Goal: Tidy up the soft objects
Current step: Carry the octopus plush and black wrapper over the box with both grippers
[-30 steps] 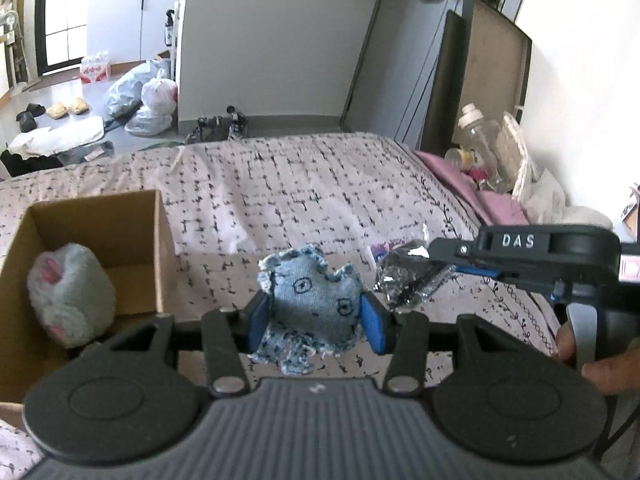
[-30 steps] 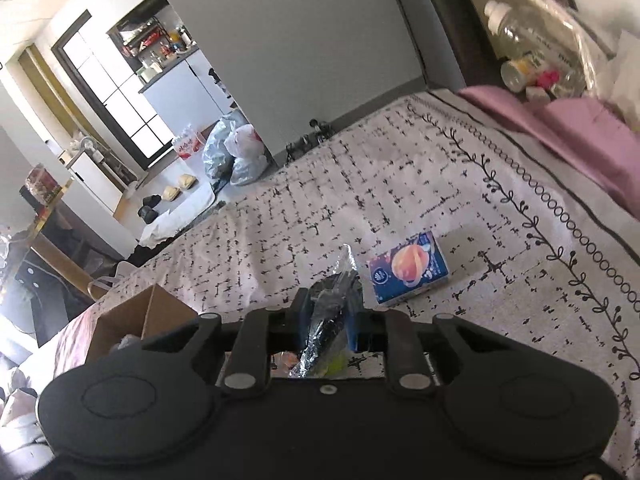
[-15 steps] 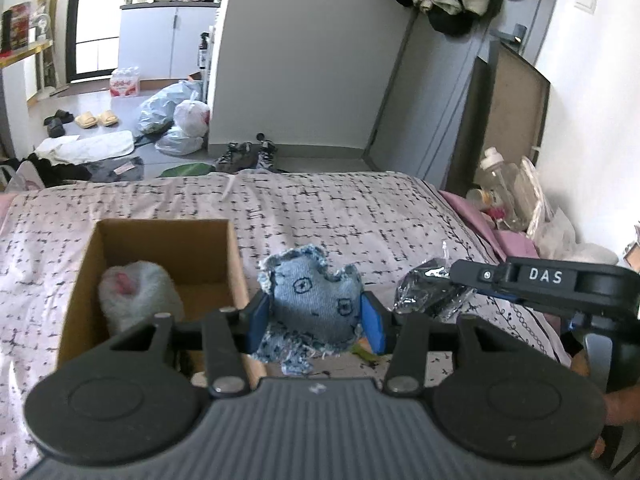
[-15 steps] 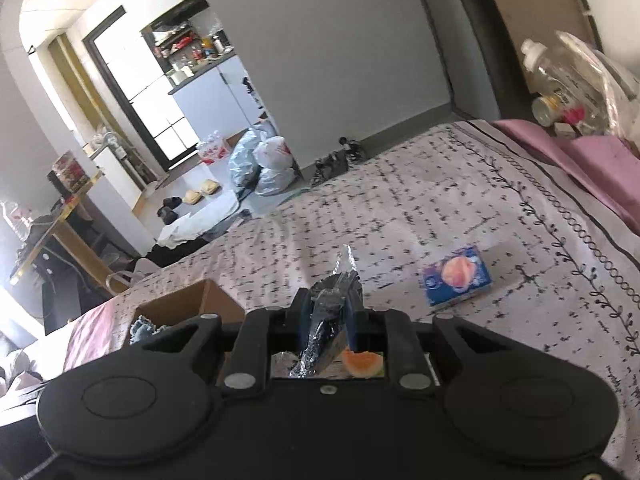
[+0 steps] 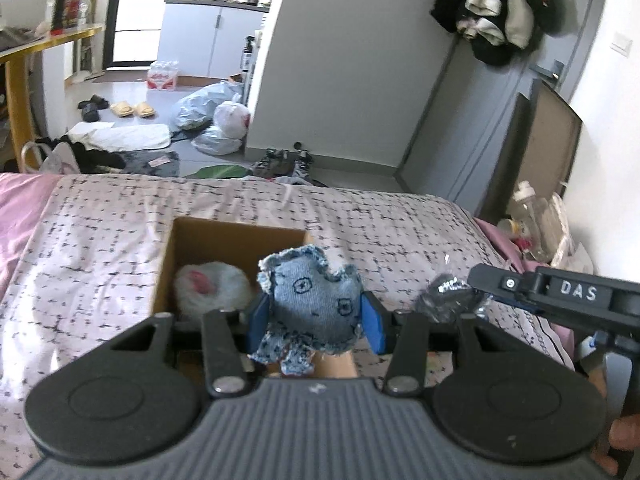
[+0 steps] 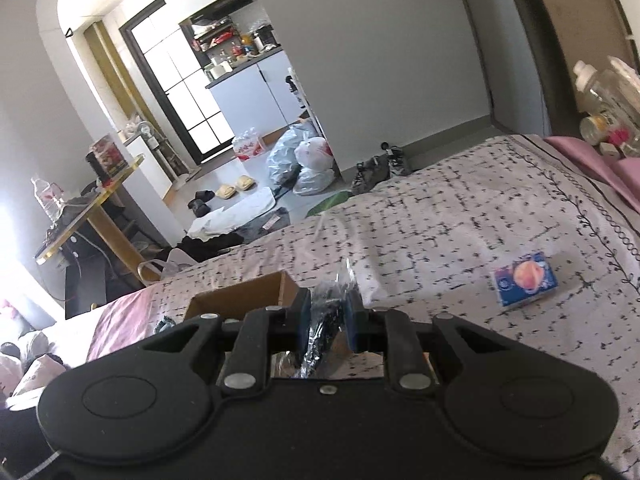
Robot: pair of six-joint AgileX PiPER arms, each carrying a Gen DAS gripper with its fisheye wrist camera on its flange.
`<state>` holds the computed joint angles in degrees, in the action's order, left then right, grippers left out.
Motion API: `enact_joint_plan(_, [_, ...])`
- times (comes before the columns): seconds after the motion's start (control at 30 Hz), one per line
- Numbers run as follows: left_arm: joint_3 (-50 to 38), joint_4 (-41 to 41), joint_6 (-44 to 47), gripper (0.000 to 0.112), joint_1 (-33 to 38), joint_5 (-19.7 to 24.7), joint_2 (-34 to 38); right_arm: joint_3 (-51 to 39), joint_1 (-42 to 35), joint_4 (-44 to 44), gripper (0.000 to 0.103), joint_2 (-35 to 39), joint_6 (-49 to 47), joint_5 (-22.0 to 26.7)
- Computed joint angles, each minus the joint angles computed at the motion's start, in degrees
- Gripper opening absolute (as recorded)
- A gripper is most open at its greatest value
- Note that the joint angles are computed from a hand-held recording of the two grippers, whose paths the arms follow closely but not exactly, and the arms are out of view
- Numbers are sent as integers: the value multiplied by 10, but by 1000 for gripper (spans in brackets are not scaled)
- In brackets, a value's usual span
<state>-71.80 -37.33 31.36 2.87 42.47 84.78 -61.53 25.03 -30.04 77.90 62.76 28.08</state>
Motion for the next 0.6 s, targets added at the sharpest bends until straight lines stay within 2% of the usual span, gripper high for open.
enact_joint_plan(0.3, [-40,-13,19,48,59,42,23,-30,38,-35,18,35,38,2])
enact_joint_plan(0.6, [-35,38,-11,48,60,38,47,-58,53,-15,18,71,20,-6])
